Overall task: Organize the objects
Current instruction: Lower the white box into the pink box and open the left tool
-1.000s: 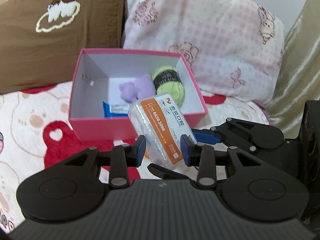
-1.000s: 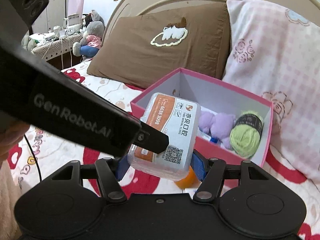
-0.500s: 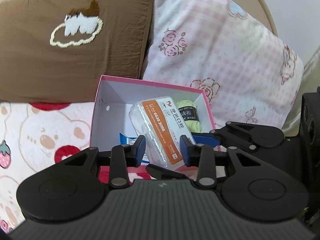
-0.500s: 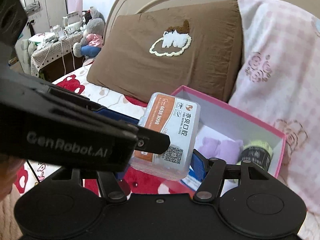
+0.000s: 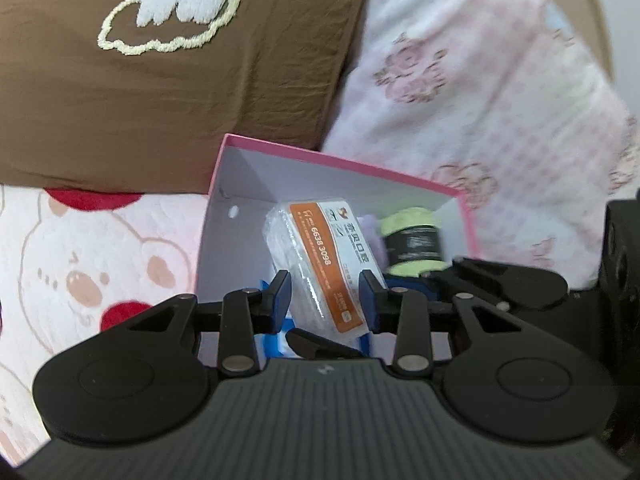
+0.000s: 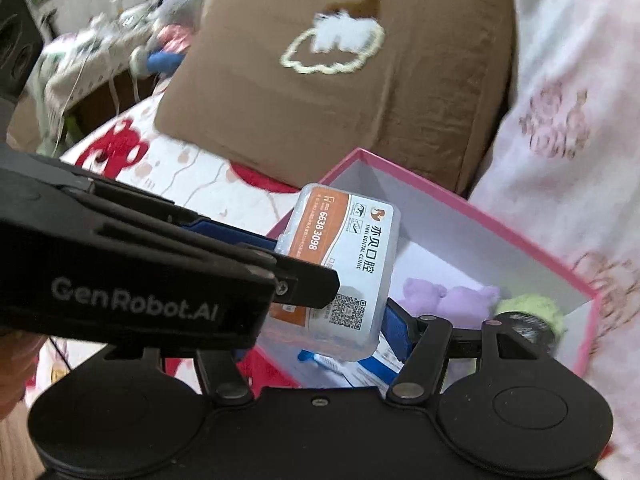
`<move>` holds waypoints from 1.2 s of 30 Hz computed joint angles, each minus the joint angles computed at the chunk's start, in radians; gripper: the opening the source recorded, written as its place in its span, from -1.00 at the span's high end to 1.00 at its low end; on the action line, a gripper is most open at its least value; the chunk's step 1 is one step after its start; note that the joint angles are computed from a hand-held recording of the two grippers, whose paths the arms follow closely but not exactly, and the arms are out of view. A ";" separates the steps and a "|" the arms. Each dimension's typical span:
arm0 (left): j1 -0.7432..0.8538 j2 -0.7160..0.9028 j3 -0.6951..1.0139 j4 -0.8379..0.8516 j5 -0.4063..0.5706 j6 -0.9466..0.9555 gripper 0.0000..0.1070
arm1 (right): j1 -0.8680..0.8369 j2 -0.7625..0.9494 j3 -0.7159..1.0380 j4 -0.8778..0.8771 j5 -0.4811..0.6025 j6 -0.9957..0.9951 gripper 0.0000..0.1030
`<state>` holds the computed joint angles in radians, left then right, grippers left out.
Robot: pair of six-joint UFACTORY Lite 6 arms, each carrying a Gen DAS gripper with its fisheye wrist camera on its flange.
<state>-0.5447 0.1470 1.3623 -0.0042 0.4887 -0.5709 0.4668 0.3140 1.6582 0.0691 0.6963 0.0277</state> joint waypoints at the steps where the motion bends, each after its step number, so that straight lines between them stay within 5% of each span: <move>1: 0.005 0.043 0.030 0.015 -0.003 -0.022 0.36 | -0.016 0.020 -0.014 0.036 -0.041 -0.001 -0.32; 7: 0.005 0.204 0.122 0.100 -0.083 -0.096 0.35 | -0.099 0.125 -0.011 0.170 -0.153 -0.032 -0.32; 12: 0.034 0.247 0.103 -0.035 -0.138 0.029 0.34 | -0.135 0.193 0.009 0.257 -0.172 -0.100 -0.32; 36: 0.043 0.337 0.077 -0.091 -0.244 0.179 0.43 | -0.146 0.372 0.148 0.236 -0.098 -0.169 -0.37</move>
<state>-0.5018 0.4840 1.4397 -0.0950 0.2450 -0.3918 0.3210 0.6865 1.8065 0.3048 0.5988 -0.1411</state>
